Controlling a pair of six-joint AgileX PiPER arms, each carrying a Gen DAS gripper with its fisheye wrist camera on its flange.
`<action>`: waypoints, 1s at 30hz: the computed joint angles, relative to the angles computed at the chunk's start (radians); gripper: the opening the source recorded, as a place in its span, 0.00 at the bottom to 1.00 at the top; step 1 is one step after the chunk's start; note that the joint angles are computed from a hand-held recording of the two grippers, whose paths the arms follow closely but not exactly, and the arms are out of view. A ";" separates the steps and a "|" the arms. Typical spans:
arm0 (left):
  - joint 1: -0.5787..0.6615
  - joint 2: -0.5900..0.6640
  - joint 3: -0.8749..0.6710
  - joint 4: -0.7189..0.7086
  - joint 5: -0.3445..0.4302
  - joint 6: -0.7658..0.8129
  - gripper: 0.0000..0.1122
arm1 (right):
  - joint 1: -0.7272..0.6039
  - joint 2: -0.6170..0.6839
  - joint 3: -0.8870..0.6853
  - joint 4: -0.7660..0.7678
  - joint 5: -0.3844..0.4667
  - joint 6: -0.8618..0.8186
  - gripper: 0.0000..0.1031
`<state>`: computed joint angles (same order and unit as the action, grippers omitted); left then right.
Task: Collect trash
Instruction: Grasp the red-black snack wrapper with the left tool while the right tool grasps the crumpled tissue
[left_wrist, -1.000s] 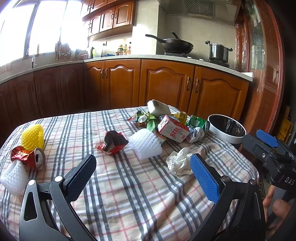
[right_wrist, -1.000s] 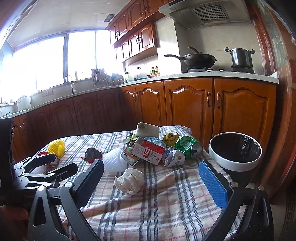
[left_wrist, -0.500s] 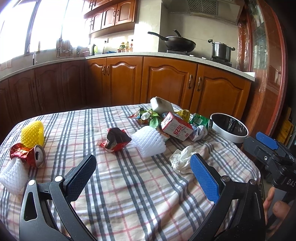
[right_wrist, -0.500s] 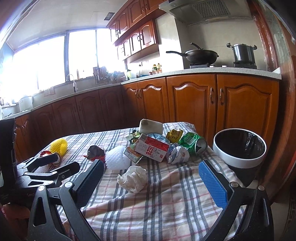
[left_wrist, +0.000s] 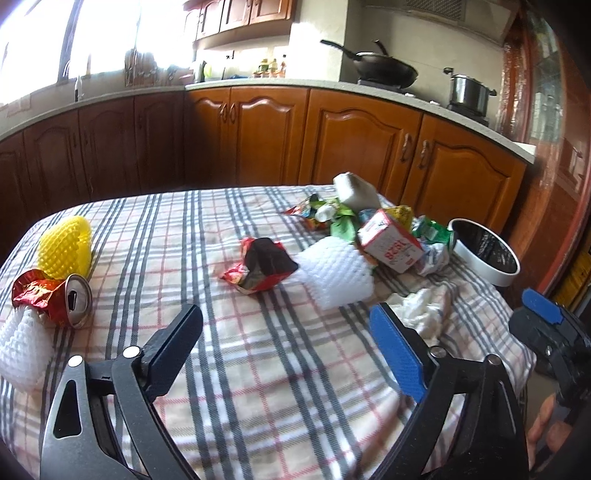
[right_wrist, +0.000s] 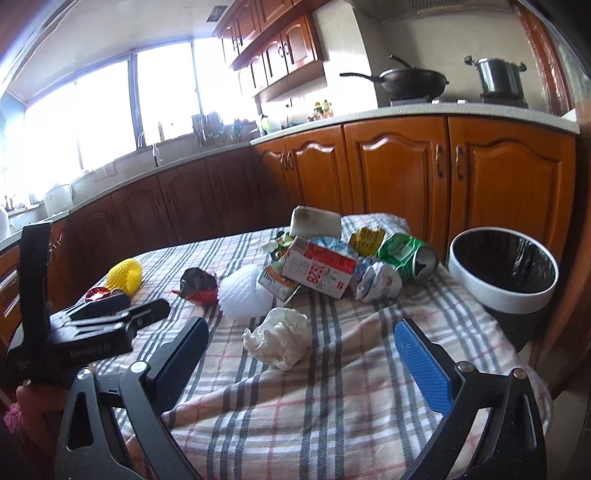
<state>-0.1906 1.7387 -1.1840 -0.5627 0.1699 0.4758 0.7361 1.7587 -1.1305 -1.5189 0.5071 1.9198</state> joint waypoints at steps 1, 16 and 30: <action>0.009 0.016 -0.020 0.005 0.015 -0.005 0.80 | -0.005 0.006 -0.008 0.016 -0.011 -0.019 0.94; 0.075 0.313 -0.444 0.182 0.286 -0.210 0.53 | -0.141 0.186 -0.219 0.660 -0.197 -0.657 0.67; 0.071 0.288 -0.410 0.107 0.274 -0.115 0.09 | -0.189 0.179 -0.205 0.935 -0.284 -0.938 0.25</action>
<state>-0.1200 2.0268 -1.5938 -0.4554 0.4441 0.3612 0.5471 1.9375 -1.3357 -0.5843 0.2230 0.9817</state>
